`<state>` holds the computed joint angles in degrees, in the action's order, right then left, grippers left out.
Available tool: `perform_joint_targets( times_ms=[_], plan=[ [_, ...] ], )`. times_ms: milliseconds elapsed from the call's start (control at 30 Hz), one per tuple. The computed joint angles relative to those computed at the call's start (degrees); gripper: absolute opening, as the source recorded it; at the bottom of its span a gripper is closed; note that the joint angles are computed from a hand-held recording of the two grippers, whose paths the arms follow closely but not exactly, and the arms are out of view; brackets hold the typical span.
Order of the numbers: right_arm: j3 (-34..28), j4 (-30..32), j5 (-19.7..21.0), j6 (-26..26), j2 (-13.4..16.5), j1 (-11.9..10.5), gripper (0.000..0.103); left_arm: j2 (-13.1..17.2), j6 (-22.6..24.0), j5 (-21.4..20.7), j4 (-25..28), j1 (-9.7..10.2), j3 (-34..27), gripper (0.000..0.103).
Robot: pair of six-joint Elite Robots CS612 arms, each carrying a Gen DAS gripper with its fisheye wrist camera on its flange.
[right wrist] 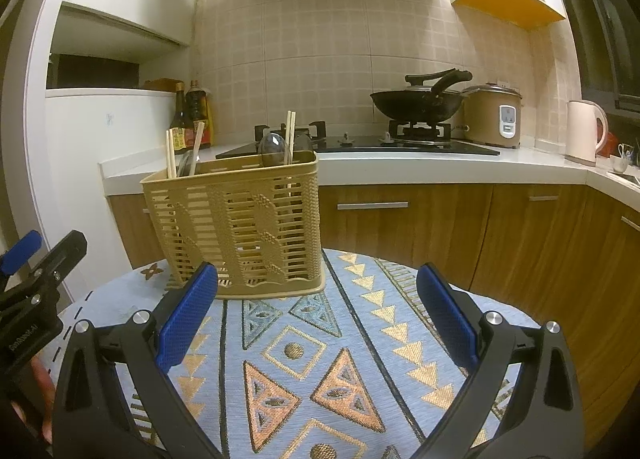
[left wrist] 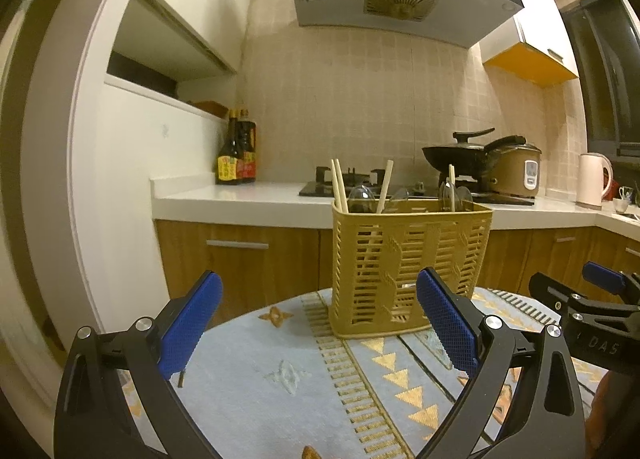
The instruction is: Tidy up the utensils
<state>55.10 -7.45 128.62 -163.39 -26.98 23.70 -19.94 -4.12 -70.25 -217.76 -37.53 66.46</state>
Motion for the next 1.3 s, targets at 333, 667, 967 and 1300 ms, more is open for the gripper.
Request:
perform_joint_targets(
  times_ms=[333, 667, 967, 1300],
  plan=[
    [-0.43, 0.51, 0.08, -0.06, 0.22, 0.05, 0.095, -0.01, 0.20, -0.20, -0.58, 0.06, 0.06, 0.094],
    [-1.26, 0.53, 0.89, -2.17, 0.69, 0.40, 0.095, -0.12, 0.20, -0.36, 0.25, 0.16, 0.10, 0.095],
    [-1.46, 0.75, 0.96, -2.02, 0.78, 0.38, 0.095, -0.04, 0.37, -0.57, 0.38, 0.19, -0.08, 0.095],
    [-1.75, 1.31, 0.80, -1.80, 0.90, 0.38, 0.095, -0.02, 0.39, -0.52, 0.48, 0.18, -0.10, 0.095]
  ],
)
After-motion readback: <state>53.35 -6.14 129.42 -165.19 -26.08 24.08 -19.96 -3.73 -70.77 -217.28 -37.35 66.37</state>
